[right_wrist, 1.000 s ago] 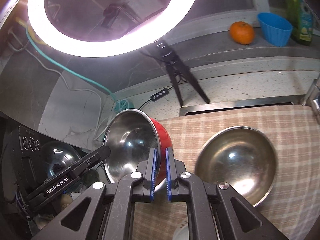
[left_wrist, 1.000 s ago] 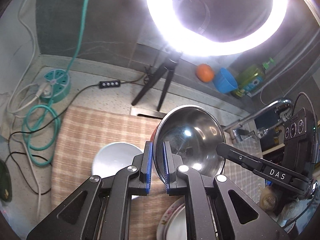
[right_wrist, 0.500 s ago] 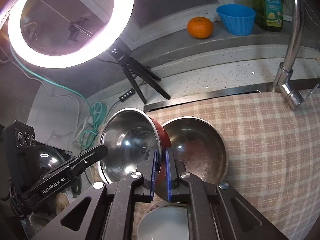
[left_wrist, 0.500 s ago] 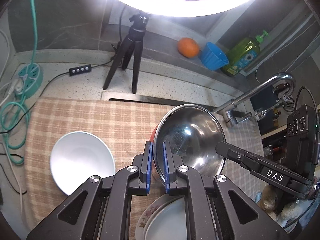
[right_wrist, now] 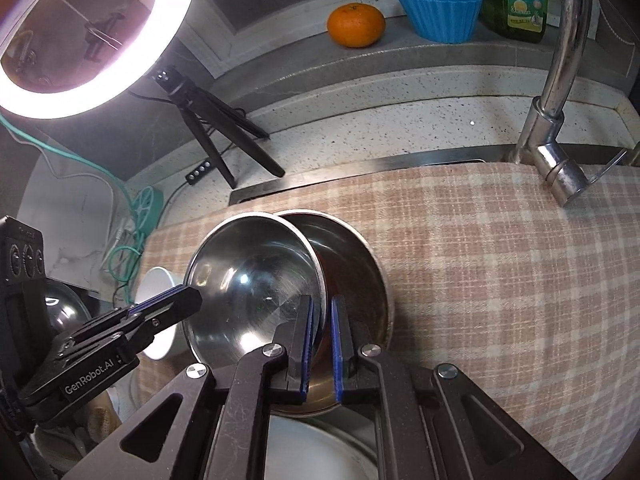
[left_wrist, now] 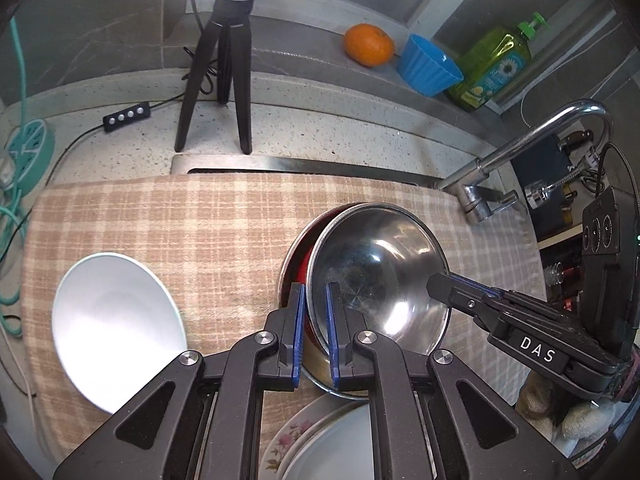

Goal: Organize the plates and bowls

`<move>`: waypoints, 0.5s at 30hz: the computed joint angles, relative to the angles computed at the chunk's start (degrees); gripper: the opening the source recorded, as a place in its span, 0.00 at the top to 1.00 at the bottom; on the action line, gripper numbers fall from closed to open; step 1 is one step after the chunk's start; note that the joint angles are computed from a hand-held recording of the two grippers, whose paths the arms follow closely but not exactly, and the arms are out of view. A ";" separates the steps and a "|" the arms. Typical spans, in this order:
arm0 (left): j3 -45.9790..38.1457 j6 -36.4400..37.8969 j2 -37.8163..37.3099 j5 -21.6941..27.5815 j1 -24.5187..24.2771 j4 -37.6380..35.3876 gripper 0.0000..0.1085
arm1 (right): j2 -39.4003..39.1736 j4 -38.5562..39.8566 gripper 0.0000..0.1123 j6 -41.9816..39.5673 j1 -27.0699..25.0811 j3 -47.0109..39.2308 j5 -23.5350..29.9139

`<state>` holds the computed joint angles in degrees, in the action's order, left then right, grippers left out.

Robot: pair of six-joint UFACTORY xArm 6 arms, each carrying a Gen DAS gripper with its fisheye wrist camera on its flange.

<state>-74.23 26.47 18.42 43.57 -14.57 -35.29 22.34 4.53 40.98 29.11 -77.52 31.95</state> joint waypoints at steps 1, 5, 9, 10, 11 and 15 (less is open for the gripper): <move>-0.15 -0.16 0.30 -0.05 -0.17 0.32 0.92 | 0.21 -0.17 0.93 0.12 -0.05 -0.10 0.25; -0.75 -0.68 1.37 0.11 -0.72 1.66 0.92 | 0.84 -1.33 0.93 0.96 -0.34 -0.14 0.86; -0.89 -1.03 1.82 -0.12 -1.15 2.84 0.92 | 1.35 -1.55 0.93 0.86 -0.43 -0.21 1.36; -0.89 -1.06 1.86 -0.23 -1.29 3.20 0.92 | 1.58 -1.95 0.93 1.03 -0.41 -0.45 1.64; -0.91 -1.22 1.92 -0.43 -1.50 3.59 0.92 | 1.77 -2.51 0.93 1.26 -0.36 -0.64 1.95; -1.00 -1.56 2.20 -0.76 -1.77 4.92 0.92 | 2.05 -3.02 0.93 1.46 -0.27 -0.84 2.59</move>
<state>-75.23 24.91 20.62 42.81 -16.34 -30.38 24.39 1.52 42.44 28.85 -78.35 34.54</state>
